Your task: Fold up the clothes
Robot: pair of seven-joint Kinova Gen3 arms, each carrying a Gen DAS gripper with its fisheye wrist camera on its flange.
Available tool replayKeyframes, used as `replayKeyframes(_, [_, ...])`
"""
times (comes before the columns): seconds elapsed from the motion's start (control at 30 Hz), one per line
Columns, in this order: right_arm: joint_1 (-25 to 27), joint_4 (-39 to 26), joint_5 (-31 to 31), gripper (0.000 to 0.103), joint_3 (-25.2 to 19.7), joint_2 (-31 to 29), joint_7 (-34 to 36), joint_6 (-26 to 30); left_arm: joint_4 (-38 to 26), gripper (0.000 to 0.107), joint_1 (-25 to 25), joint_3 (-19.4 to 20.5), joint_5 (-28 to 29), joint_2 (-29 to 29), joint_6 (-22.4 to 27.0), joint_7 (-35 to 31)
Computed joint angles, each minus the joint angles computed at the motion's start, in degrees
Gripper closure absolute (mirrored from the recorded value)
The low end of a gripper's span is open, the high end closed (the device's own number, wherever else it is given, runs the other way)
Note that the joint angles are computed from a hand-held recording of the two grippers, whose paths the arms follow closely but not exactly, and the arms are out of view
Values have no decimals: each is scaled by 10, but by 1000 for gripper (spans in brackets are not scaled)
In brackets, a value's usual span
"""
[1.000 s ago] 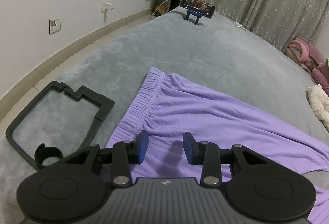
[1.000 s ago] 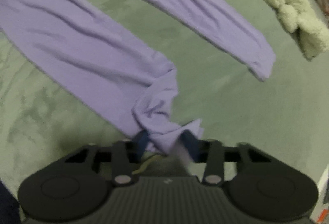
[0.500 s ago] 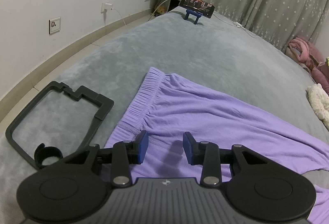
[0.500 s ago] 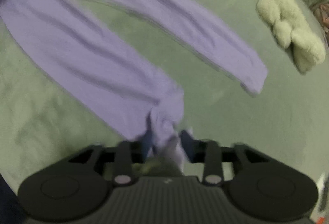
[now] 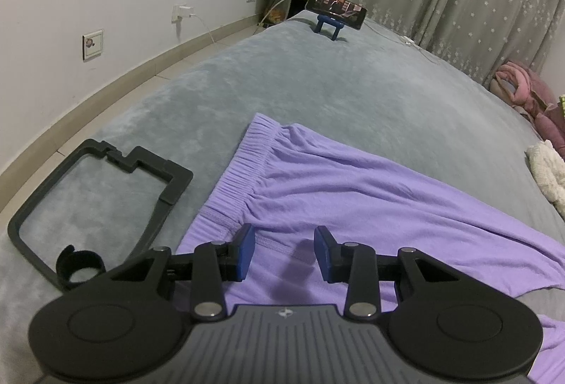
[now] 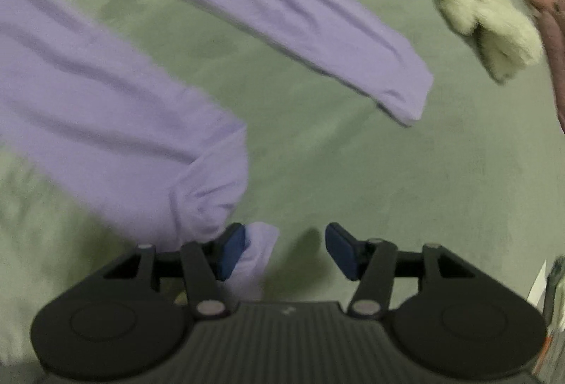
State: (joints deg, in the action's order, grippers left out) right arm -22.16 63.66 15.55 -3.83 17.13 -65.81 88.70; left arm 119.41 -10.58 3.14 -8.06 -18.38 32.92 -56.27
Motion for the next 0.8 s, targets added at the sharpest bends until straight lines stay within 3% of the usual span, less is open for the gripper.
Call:
replayKeyframes(0.37, [-17,-8,-12,49,-18,-21,74,48,1,72,1,-1,3,1,-1,-2])
replayKeyframes(0.5, [-33,6,4,49,-15,-23,75,34,1,72,3,-3,6,1,-2,-5])
replayKeyframes(0.6, [3,-16,-44,49,-21,-23,55,9,1,72,4,-5,9,2,-2,-7])
replayKeyframes(0.67, [0,-24,-44,49,-11,-14,61,12,1,72,3,-5,10,2,-3,-7])
replayKeyframes(0.8, [-10,-34,-18,58,-4,18,58,44,1,72,1,0,6,3,-2,-4])
